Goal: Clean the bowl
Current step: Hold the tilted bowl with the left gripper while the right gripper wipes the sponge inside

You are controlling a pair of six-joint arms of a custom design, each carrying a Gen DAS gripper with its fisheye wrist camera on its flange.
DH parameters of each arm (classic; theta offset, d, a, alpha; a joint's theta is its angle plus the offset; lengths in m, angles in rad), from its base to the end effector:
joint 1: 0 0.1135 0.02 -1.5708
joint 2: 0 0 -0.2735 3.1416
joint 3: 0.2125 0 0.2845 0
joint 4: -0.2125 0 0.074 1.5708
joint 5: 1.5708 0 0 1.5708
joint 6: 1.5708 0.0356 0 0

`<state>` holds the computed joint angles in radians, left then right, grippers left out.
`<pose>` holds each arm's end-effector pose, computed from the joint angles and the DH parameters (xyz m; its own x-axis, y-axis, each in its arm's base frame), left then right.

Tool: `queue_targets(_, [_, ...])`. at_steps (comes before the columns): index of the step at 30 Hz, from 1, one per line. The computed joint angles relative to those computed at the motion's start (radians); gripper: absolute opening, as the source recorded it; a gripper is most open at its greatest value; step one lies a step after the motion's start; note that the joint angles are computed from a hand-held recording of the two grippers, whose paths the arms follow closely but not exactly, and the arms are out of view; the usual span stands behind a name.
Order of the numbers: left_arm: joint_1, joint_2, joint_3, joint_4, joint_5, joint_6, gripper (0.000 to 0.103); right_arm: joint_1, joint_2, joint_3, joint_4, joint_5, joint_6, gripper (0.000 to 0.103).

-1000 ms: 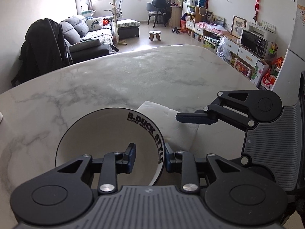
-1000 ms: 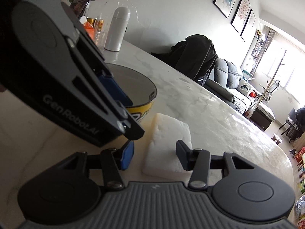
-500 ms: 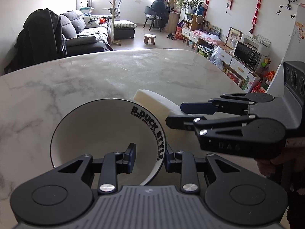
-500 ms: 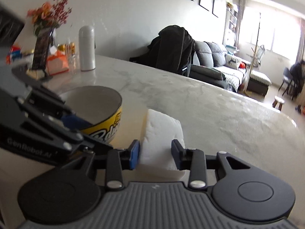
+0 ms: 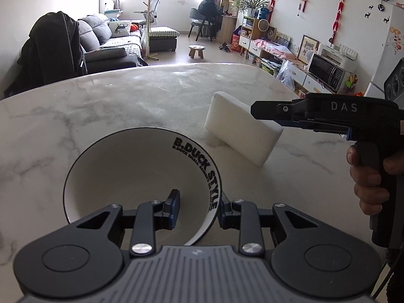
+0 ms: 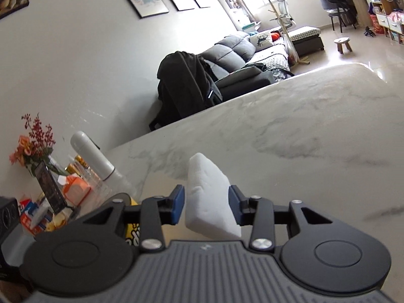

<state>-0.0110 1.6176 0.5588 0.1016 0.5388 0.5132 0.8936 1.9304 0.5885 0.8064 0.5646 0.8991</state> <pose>0.2813 -0.0214 0.0882 -0.5625 0.4276 -0.7076 0.6670 0.7405 -0.0828 0.2199 0.2431 0.0592 -0.4886 0.4476 -0.7489 0.0200 0.8639 0.5033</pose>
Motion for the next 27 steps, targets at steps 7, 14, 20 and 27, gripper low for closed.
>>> queue_targets(7, [-0.027,0.002,-0.016,0.056,-0.035,-0.012,0.031,0.047,0.036,0.148,-0.259,0.157,-0.109,0.053])
queue_targets(14, [-0.073,0.007,-0.049,0.156,-0.115,-0.050,0.038,0.017,0.097,0.195,-0.268,0.154,-0.110,0.049])
queue_targets(20, [-0.065,0.021,-0.055,0.190,-0.109,-0.087,0.042,0.003,0.138,0.199,-0.208,0.143,-0.112,0.032])
queue_targets(27, [-0.048,0.023,-0.070,0.217,-0.077,-0.077,0.038,0.006,0.172,0.200,-0.127,0.130,-0.112,0.035])
